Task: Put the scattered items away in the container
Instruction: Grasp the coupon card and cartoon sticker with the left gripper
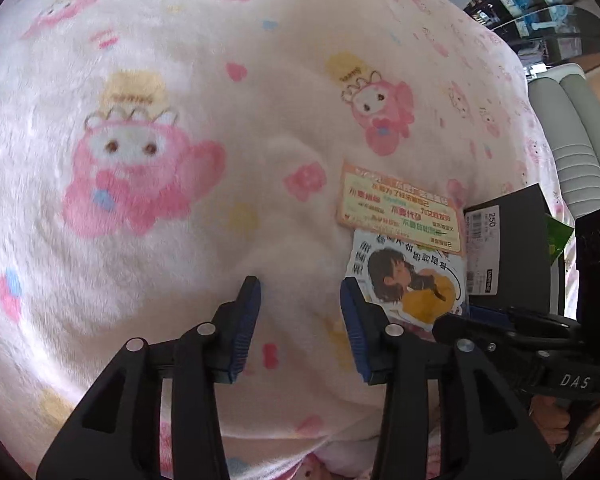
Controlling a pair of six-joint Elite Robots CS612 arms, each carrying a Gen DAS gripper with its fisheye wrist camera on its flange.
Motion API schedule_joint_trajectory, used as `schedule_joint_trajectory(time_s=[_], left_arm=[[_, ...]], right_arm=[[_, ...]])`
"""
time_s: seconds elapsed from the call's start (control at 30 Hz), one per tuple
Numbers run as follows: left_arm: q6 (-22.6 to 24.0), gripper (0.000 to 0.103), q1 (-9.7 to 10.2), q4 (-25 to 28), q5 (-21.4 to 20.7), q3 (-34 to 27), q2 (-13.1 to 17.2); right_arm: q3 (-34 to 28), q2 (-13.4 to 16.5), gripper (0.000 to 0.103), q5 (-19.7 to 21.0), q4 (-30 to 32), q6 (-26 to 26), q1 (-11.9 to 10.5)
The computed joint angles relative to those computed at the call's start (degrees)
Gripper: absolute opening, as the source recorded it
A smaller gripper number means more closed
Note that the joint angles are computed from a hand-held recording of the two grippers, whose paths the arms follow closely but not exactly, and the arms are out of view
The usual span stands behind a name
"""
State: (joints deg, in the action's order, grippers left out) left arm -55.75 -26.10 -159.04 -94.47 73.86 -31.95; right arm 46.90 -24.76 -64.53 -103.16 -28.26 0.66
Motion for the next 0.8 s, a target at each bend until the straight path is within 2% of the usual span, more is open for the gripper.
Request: schedule_joint_trajectory(time_s=[0.1,0.13,0.2,0.27,0.3,0.37,0.4,0.57,0.7,0.8], left_arm=[[-0.86,0.043,1.07,-5.37,-4.11,-1.35,1.87],[-1.33,0.044,1.46,-6.59,-5.64,-2.24,2.75],[-2.73,0.044,2.21,-8.8,-8.53,-3.59,4.3],[-4.9,0.044,2.6,-9.43,-9.9,-5.26,5.77],[-5.18,0.042,2.65,-9.87,-10.08,-5.49,6.06],[-4.86,0.02,2.49,-8.47,-9.38,-5.69,5.98],[-4.4,0.013,2.34,-8.2,-8.84,-5.36,5.61],[-1.85,0.009,1.22,-11.59,-6.16,-1.37,2.02],[-0.03,0.009,-0.45,-16.32,-3.5,2.05,-1.57],[2.78,0.009,-2.02,-18.1,-3.05,2.81,-3.52]], right_arm=[[-0.33,0.16,0.036,1.21,-0.85,1.03,-0.32],[-0.77,0.41,0.039,1.39,-0.6,1.23,-0.31],[-1.7,1.03,0.041,-0.19,-1.04,1.41,0.2],[-4.42,2.66,0.041,-0.55,1.07,-1.47,0.91],[-6.31,3.79,0.041,-0.78,2.84,-1.67,1.11],[-8.56,5.13,0.038,-1.22,4.92,-0.75,1.31],[-7.18,4.47,0.036,-0.28,4.36,-0.7,1.09],[2.04,-1.02,0.029,2.51,-4.4,-4.06,-0.08],[6.91,-4.89,0.028,8.8,-5.3,-5.14,-2.24],[12.31,-8.71,0.028,13.61,-6.98,-6.87,-4.84]])
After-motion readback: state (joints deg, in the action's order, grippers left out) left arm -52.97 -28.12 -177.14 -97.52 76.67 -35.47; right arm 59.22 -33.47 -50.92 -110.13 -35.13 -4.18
